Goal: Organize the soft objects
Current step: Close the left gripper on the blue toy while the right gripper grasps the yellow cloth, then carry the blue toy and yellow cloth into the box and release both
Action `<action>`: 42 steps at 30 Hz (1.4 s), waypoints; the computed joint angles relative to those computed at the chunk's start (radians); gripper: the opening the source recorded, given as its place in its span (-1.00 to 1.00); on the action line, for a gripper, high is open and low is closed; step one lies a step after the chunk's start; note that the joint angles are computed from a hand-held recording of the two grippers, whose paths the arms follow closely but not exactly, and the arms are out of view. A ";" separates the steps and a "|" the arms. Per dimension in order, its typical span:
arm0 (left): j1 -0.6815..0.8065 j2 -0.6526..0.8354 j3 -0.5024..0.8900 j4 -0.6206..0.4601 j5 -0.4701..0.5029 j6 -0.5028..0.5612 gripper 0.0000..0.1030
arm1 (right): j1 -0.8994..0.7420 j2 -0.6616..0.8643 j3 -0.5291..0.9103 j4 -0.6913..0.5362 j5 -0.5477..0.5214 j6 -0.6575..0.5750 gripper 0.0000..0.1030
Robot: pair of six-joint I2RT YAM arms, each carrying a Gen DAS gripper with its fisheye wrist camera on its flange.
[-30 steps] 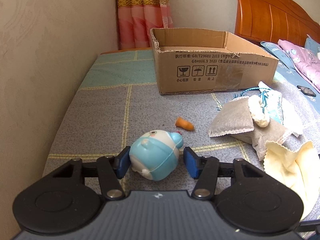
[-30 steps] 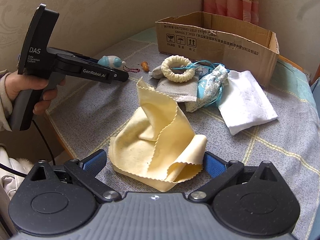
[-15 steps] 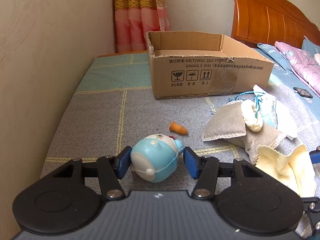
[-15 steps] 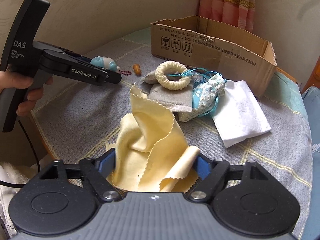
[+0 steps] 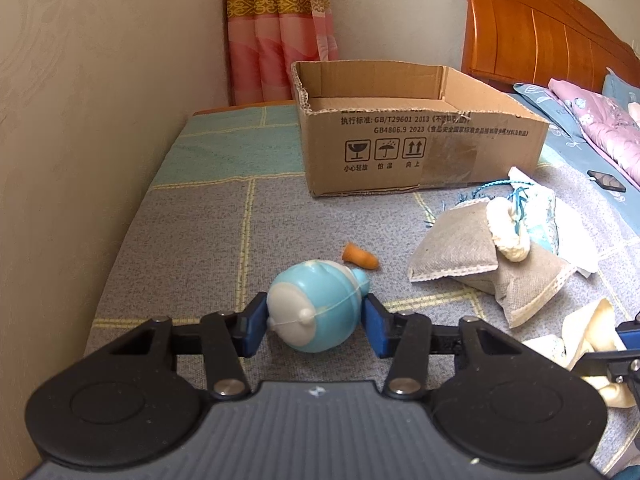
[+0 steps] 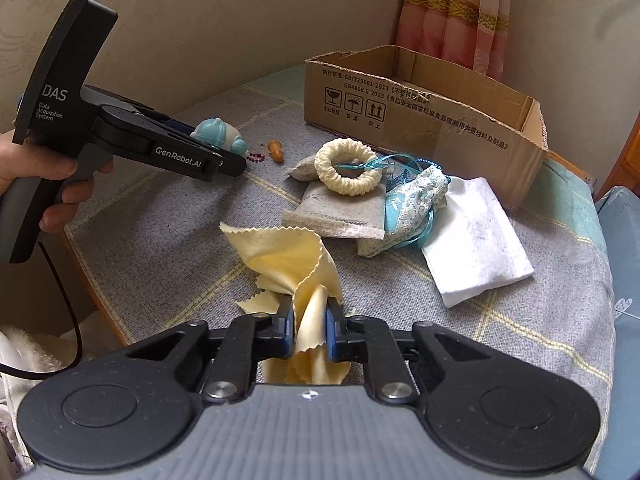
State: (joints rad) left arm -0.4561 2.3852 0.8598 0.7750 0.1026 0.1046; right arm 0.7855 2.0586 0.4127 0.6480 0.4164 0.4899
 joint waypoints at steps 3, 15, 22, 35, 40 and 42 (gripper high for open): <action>0.006 -0.017 -0.009 -0.004 0.018 -0.002 -0.12 | 0.002 -0.017 -0.009 -0.008 0.019 0.003 -0.72; -0.002 -0.213 -0.072 -0.079 0.078 0.033 -0.13 | -0.044 -0.163 -0.084 -0.029 0.046 -0.050 -0.73; -0.031 -0.237 0.098 -0.221 0.122 0.046 -0.13 | -0.162 -0.301 -0.119 -0.031 0.020 -0.178 -0.73; -0.106 0.176 1.018 -0.747 0.010 0.075 -0.12 | -0.434 -0.387 -0.060 -0.005 -0.096 -0.376 -0.73; -0.117 0.336 1.263 -0.848 -0.050 0.078 0.64 | -0.470 -0.382 -0.028 -0.022 -0.113 -0.401 -0.73; -0.117 0.311 1.191 -0.769 -0.077 0.087 0.71 | -0.484 -0.372 -0.009 -0.036 -0.117 -0.407 -0.73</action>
State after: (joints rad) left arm -0.5731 2.6966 2.0505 0.0061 0.0254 0.1920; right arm 0.3018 1.6863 0.4039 0.6122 0.2993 0.0829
